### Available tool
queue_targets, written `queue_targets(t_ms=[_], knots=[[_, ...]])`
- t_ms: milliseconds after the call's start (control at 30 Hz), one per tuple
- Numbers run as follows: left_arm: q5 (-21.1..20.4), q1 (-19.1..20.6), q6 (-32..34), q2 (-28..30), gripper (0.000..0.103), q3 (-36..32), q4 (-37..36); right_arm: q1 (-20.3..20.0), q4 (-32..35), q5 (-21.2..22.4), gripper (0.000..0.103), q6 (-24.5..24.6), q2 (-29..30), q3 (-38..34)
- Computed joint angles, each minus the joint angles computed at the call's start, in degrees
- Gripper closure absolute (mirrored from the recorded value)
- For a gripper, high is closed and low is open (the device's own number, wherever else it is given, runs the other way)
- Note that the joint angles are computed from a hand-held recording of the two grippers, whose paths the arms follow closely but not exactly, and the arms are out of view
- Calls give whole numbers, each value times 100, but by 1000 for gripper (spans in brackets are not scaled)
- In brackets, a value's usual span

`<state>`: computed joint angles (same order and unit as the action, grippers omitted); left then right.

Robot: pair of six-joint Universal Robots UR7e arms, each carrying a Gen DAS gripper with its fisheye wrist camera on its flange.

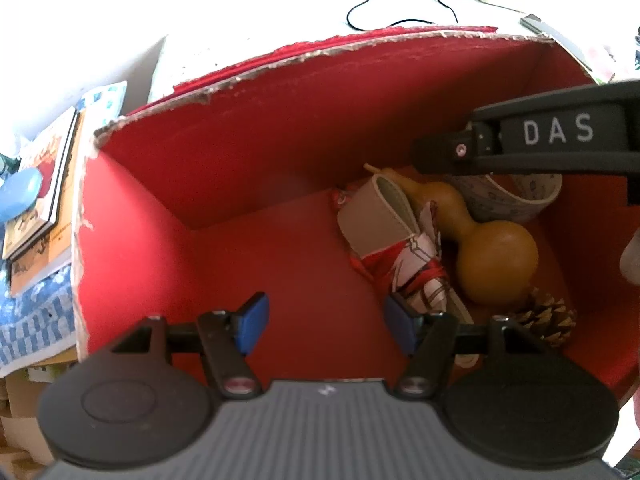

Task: Organize objects
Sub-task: 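Open the right gripper to release the shoe and lift out, then move the right gripper out of the box toward the red gift box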

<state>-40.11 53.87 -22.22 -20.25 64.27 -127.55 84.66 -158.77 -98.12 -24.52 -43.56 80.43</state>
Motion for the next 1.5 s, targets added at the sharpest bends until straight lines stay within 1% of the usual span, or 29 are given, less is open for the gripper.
queue_targets(t_ms=[133,267,367,400,467,500,533,567,667,833,967,1100,1267,1333,1400,1467,1500], knots=[[72,-8,10,38,36,-21,22,-3,-196,37,82,-43,-39,121],[158,-17,42,103,36,-59,-5,-50,-720,232,81,-51,-95,338],[186,-25,22,115,34,-62,5,-77,-849,317,80,3,-111,382],[191,-88,-86,106,34,-80,118,-83,-878,323,80,35,-111,386],[209,-95,-94,129,33,-101,127,-85,-910,324,80,75,-115,389],[219,-108,-123,-13,33,67,126,-81,-923,311,80,84,-109,386],[244,-114,-149,-3,33,55,157,-72,-918,284,80,88,-99,371],[264,-58,-58,11,33,40,93,-60,-887,246,80,89,-89,350],[316,-66,-92,28,33,27,124,-40,-776,177,81,91,-66,300],[402,-79,-155,53,32,5,179,-10,-509,27,80,261,-23,164],[468,-89,-210,87,32,-31,250,30,-612,-35,80,15,-29,229],[496,-95,-244,113,31,-78,323,107,-713,-311,80,-92,-25,243],[785,-230,-288,17,31,101,232,159,-953,-352,80,-380,-233,558],[880,-280,-383,-42,31,181,239,179,-1173,-420,80,-542,-331,742],[971,-330,-512,-119,31,272,273,172,-1299,-461,80,-513,-428,875],[1025,-379,-629,-193,30,381,268,126,-1332,-320,80,-447,-562,1006],[1037,-385,-675,-225,29,411,281,126,-1356,-330,80,-462,-613,1060]])
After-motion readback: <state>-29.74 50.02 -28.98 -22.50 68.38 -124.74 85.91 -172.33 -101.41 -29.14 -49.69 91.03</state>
